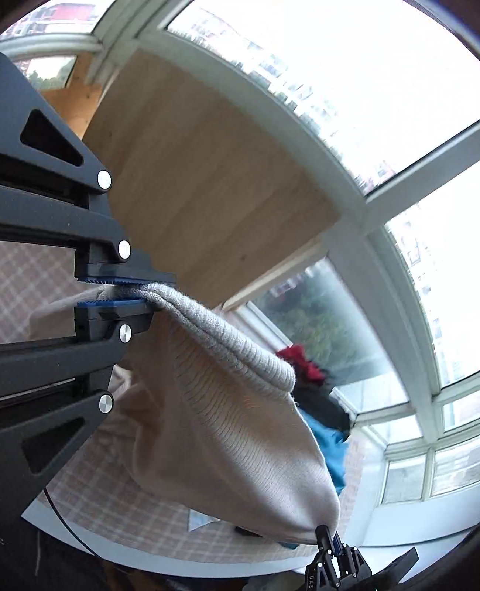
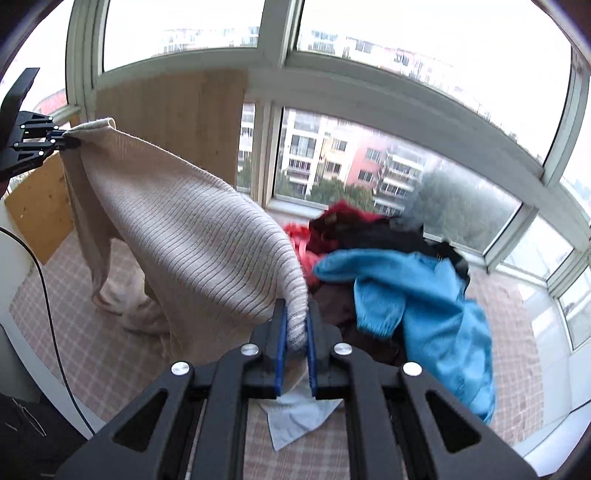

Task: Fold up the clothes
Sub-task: 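Lower the cardigan onto the mat and lift it again with both grippers, then lay the cream cardigan flat on the mat and open both grippers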

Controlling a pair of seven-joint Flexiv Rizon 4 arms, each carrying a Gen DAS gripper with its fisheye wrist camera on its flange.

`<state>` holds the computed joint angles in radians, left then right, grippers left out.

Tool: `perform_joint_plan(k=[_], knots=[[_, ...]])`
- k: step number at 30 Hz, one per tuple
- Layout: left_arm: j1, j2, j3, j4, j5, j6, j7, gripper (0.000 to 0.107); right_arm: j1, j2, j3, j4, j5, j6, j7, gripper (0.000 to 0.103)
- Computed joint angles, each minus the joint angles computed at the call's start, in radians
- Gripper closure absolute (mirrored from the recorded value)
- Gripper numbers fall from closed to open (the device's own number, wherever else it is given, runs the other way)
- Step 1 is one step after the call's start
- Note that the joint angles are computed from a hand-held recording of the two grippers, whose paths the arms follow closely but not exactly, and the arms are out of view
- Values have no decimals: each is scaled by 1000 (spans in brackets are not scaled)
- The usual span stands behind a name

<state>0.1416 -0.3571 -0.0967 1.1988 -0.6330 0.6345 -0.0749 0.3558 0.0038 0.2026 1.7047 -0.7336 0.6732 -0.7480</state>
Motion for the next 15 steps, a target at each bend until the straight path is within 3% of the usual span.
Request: perform_joint_plan(k=[9, 15], knots=[[98, 126, 24, -66, -219, 32, 57, 102, 96, -2, 36, -227, -258, -81, -37, 94], [134, 139, 55, -116, -278, 37, 80, 101, 154, -25, 48, -312, -408, -124, -53, 94]])
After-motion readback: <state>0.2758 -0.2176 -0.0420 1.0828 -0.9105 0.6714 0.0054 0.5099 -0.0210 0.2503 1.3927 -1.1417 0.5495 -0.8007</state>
